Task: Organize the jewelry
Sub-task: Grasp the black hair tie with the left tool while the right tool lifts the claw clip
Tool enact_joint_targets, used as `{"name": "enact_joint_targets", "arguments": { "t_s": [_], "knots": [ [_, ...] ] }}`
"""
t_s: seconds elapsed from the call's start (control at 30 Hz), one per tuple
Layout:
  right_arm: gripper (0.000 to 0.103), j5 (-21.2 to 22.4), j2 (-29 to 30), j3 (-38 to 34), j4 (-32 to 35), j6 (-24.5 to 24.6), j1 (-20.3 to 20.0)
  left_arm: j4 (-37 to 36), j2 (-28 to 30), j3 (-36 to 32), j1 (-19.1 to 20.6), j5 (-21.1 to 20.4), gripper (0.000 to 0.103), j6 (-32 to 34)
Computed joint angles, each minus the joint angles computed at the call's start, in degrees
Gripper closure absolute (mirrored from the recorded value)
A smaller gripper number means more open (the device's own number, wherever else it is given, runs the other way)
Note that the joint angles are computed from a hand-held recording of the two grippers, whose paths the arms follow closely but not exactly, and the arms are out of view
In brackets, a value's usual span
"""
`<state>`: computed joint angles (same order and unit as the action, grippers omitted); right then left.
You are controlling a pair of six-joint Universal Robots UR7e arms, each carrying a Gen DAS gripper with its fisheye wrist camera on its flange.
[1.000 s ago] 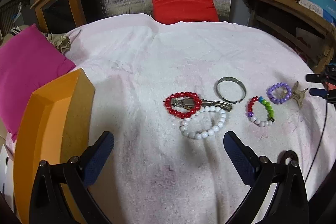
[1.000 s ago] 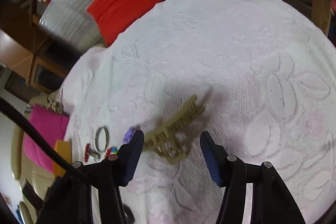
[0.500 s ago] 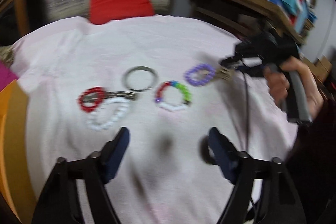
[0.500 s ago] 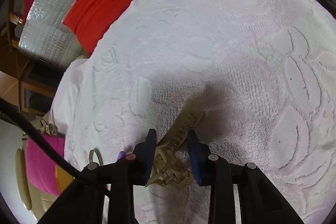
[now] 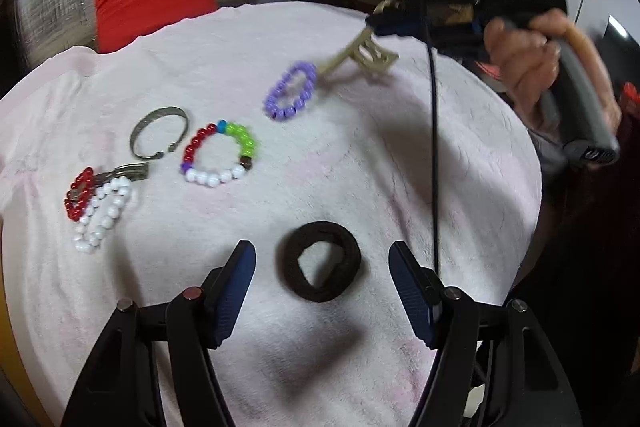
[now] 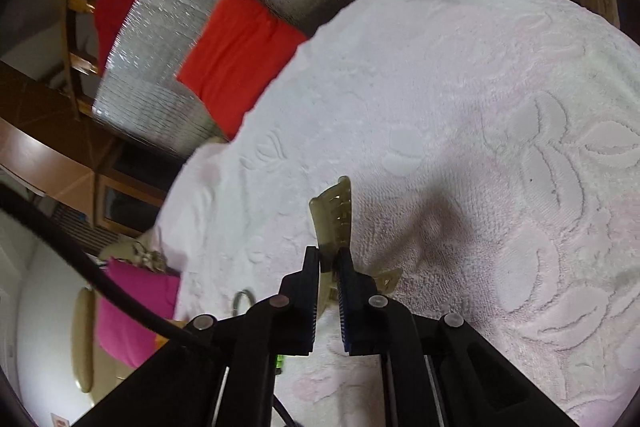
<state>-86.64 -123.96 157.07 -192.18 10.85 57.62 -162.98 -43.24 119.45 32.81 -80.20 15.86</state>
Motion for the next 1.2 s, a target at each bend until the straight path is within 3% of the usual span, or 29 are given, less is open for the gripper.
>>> {"name": "enact_joint_targets", "arguments": {
  "t_s": [0.07, 0.13, 0.2, 0.23, 0.27, 0.33, 0.4, 0.57, 0.77, 0.83, 0.87, 0.9, 0.93, 0.97, 1.1, 1.17, 1.2],
  "knots": [
    [0.093, 2.60, -2.18, 0.53, 0.71, -0.40, -1.60, 0.42, 0.52, -0.42, 0.22, -0.49, 0.064, 0.07],
    [0.093, 4.72, -4.50, 1.32, 0.75, -0.78, -2.98, 0.51, 0.85, -0.72, 0.42, -0.92, 0.066, -0.30],
    [0.093, 6.74, -6.73, 1.84, 1.69, -1.04, -4.24, -0.09, 1.22, -0.79, 0.64, -0.96, 0.074, -0.03],
    [0.093, 7.58, -7.57, 2.07, 2.17, -1.07, -4.68, -0.41, 1.31, -0.80, 0.77, -1.31, 0.086, 0.06],
    [0.093, 8.04, -7.97, 2.19, 2.35, -1.07, -4.65, -0.46, 1.35, -0.93, 0.98, -1.83, 0.091, -0.14],
    [0.093, 8.12, -7.88, 2.37, 1.95, -1.58, -4.17, -0.54, 1.09, -1.07, 1.36, -2.43, 0.091, -0.90],
    [0.093, 7.68, -7.17, 2.45, 1.13, -2.16, -2.78, -0.92, 0.29, -0.72, 1.69, -2.21, 0.101, -0.98],
    [0.093, 4.87, -1.80, 2.27, -4.10, -2.16, 2.59, -3.29, -2.78, 0.47, 2.64, -2.26, 0.101, -1.31],
    [0.093, -6.01, 9.28, 0.93, -13.56, -2.18, 14.74, -2.95, -5.01, 1.46, 3.90, -2.62, 0.101, -2.47],
    [0.093, -8.33, 11.36, 0.67, -15.87, -2.39, 17.14, -2.85, -4.19, 1.40, 3.41, -3.12, 0.096, -2.82],
    [0.093, -9.52, 12.62, 0.67, -17.82, -2.69, 18.31, -2.88, -3.75, 1.40, 3.02, -3.42, 0.087, -2.56],
    [0.093, -10.24, 13.33, 0.62, -18.80, -2.83, 18.87, -3.01, -3.26, 1.46, 2.43, -3.27, 0.079, -2.20],
    [0.093, -11.07, 13.99, 0.55, -19.61, -2.87, 19.36, -3.47, -2.55, 1.51, 1.65, -2.81, 0.062, -2.02],
    [0.093, -11.57, 14.09, 0.61, -19.82, -2.86, 19.46, -4.06, -1.96, 1.75, 0.92, -2.35, 0.053, -1.65],
    [0.093, -10.35, 11.56, 1.59, -18.60, -3.01, 16.68, -2.88, 0.76, 1.42, -0.93, -0.08, 0.053, -0.79],
    [0.093, -8.59, 9.20, 2.15, -16.94, -3.12, 14.15, -3.52, 1.98, 1.20, -0.88, 0.69, 0.069, -1.33],
    [0.093, -7.94, 7.88, 2.30, -15.91, -3.21, 13.29, -5.27, 2.35, 1.58, -1.08, 1.09, 0.073, -0.78]
  ]
}}
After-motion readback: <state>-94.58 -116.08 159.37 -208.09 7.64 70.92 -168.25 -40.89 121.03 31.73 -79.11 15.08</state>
